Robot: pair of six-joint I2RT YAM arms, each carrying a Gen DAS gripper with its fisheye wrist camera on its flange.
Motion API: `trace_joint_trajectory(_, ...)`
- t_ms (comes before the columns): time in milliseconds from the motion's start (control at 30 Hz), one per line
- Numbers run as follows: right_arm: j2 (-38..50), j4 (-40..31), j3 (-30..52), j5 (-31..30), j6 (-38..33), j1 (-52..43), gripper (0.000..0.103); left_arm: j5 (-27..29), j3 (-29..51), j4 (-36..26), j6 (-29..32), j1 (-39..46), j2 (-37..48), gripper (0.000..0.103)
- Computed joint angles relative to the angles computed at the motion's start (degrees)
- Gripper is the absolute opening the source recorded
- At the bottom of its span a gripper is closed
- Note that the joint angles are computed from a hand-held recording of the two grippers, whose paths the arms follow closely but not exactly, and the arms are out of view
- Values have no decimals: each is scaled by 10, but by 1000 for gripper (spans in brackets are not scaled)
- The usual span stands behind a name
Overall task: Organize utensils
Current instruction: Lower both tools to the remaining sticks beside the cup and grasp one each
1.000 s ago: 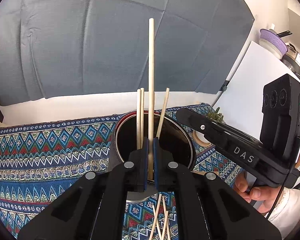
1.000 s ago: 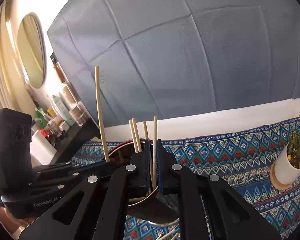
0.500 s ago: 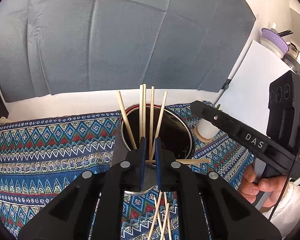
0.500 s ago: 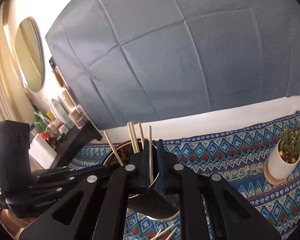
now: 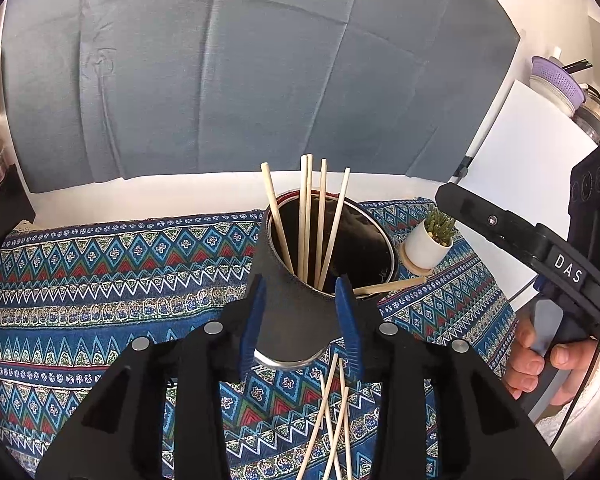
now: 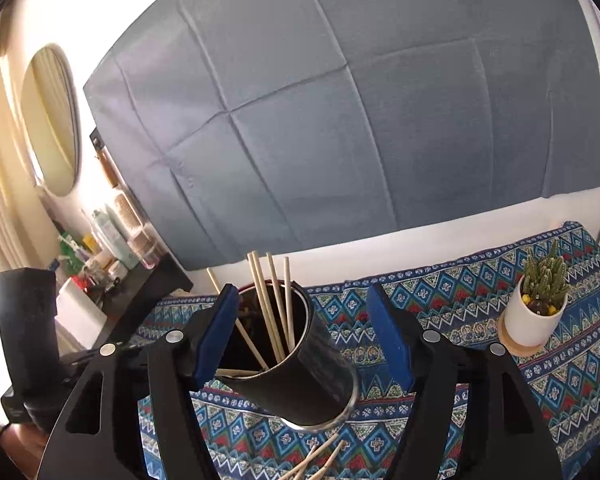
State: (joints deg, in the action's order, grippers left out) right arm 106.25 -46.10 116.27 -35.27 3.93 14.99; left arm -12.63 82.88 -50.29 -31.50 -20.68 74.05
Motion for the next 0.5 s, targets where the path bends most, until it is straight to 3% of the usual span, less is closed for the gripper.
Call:
trace_joint_trajectory(267, -7, -42, -2, 7, -5, -13, 85, -22, -12, -20, -12, -10, -20, 64)
trace_joint_trajectory(500, 10, -110, 14, 17, -1, -23, 86, -11, -45, -32, -39, 2, -46, 86)
